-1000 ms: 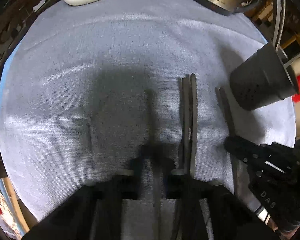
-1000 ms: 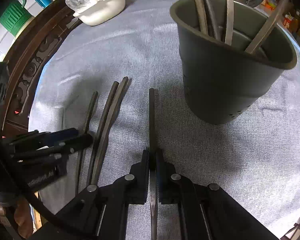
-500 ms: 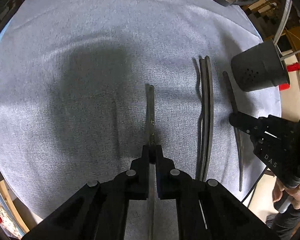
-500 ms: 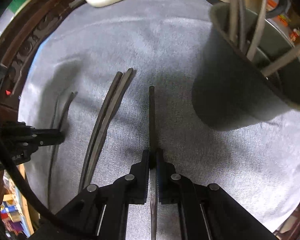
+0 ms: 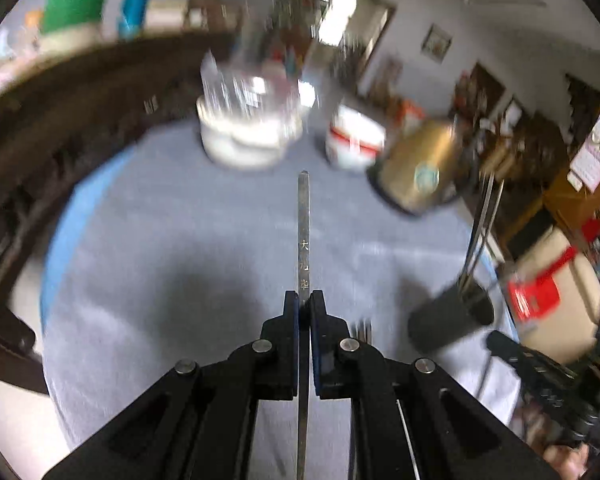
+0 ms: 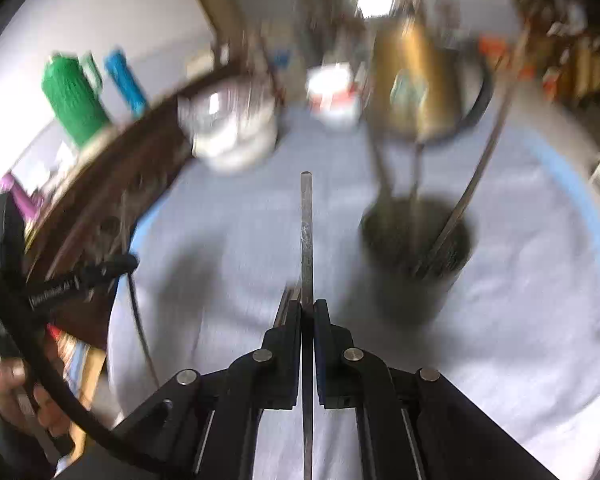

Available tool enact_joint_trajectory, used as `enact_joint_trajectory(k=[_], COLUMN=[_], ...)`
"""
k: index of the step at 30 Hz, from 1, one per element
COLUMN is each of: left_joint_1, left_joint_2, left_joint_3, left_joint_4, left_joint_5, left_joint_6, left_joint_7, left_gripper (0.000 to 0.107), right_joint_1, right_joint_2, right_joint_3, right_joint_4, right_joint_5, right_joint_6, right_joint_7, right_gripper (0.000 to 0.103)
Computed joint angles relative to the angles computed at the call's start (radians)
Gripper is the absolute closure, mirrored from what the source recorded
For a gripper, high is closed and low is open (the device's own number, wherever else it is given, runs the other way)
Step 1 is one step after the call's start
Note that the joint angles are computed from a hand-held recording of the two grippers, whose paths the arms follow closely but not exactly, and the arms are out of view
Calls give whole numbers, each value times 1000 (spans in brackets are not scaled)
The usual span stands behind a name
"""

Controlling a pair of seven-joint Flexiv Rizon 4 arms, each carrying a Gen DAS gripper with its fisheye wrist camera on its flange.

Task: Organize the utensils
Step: 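Lift both held chopsticks upright toward the grey holder cup, then carry both held chopsticks over the grey holder cup and lower them in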

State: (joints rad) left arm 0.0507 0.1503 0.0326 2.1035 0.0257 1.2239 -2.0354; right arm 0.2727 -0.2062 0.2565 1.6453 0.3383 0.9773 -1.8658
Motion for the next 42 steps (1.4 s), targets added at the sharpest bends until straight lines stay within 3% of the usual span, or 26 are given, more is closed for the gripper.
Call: enact_joint_trajectory(k=[4, 7, 10, 12, 16, 19, 22, 25, 33, 42], left_joint_1=[99, 150, 239, 224, 191, 159, 149, 168, 180, 215], left_joint_2=[43, 56, 62, 84, 101, 122, 128, 156, 199, 258], left_joint_3=[-77, -112, -212, -201, -188, -156, -145, -163, -172, -208], left_joint_4=[5, 29, -19, -10, -11, 11, 35, 59, 116, 180], left_joint_5=[317, 458, 719, 772, 818, 788, 740, 738, 636, 545], left_joint_6=[89, 129, 94, 86, 75, 91, 109, 113, 143, 161], left_joint_7=[-243, -366, -596, -629, -661, -632, -597, -605, -529, -458], left_gripper=[101, 101, 100, 100, 100, 100, 101, 101, 101, 101], right_joint_1=[8, 7, -7, -15, -101, -179, -261, -287, -279, -192], right_joint_2=[22, 13, 15, 13, 37, 52, 70, 98, 183, 251], right_joint_3=[2, 7, 21, 33, 130, 219, 309, 334, 289, 178], right_joint_4=[94, 168, 247, 294, 318, 331, 319, 312, 299, 331], right_joint_5=[13, -3, -50, -86, -87, -73, 20, 130, 356, 434], right_joint_6=[281, 465, 587, 654, 688, 696, 659, 627, 528, 482], right_joint_7=[3, 18, 40, 51, 27, -16, -122, -221, -377, -415], right_gripper=[97, 97, 97, 97, 96, 96, 97, 97, 96, 97])
